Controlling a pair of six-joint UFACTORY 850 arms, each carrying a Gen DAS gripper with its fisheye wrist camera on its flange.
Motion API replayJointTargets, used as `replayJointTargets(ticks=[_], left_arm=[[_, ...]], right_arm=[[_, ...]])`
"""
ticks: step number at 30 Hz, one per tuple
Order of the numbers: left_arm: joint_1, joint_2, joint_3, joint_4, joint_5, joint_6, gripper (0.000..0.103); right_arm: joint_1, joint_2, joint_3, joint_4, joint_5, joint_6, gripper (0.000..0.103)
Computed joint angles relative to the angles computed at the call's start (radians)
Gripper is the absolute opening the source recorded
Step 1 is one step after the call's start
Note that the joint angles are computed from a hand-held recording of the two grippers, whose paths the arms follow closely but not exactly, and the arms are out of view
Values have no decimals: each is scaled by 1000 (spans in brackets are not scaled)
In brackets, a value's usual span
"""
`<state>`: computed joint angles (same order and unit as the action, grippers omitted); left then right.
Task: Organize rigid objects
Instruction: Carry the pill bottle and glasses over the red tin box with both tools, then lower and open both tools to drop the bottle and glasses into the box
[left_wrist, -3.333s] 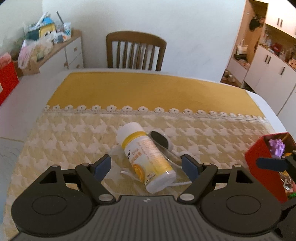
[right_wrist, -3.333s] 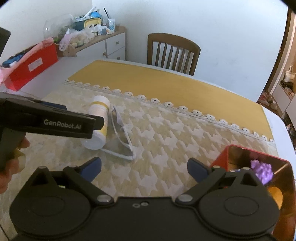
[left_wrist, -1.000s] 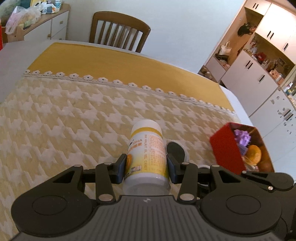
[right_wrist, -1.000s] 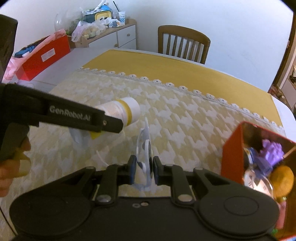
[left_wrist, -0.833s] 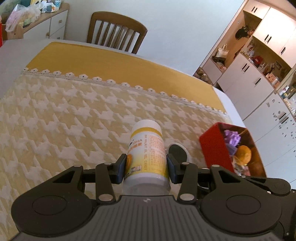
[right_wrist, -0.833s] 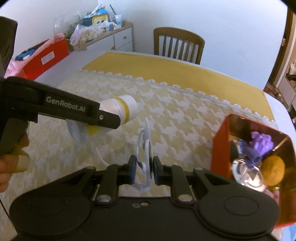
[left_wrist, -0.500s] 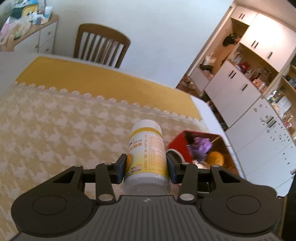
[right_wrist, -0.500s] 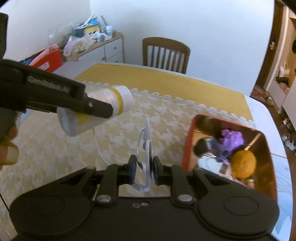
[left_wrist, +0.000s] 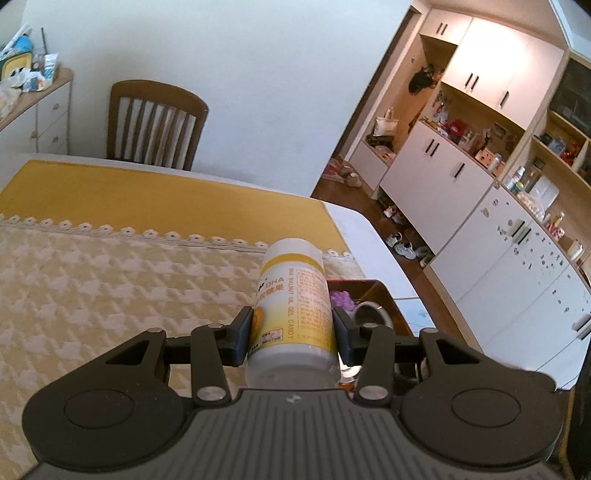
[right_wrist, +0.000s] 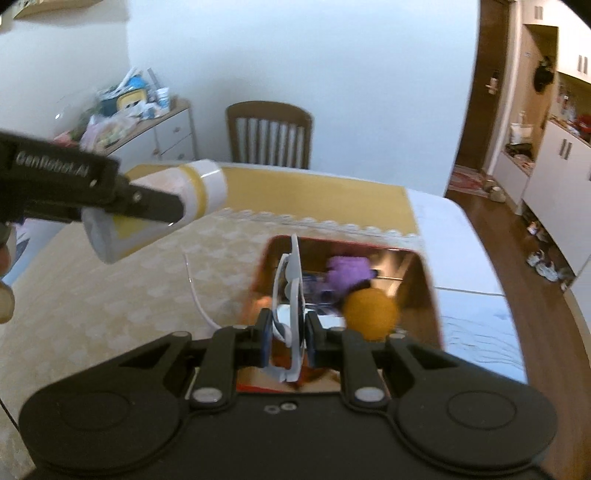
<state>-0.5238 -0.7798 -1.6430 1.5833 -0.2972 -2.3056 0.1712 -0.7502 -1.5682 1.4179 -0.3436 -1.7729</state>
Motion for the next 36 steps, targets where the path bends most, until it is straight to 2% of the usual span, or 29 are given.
replayJointTargets(ticks=[7,14,22,31,36], left_arm=[[-22,-89,-141,-211,-16,236,44],[-42,-195,-294,-418,-57,499,44],[-53,-336,-491,-633,-157,759,44],[-53,-459,-678,-784,-257,940,44],[-47,-488,-718,-842,-270,996,44]], right_arm=[[-53,-23,-38,13,20,12,18],[-75,-50,-65,3,41,4,18],[-73,-115,-145,-183,76,181,18],[-68,-164,-198,-298,78,256,18],[-59,-173,-202,-350,86,267,19]])
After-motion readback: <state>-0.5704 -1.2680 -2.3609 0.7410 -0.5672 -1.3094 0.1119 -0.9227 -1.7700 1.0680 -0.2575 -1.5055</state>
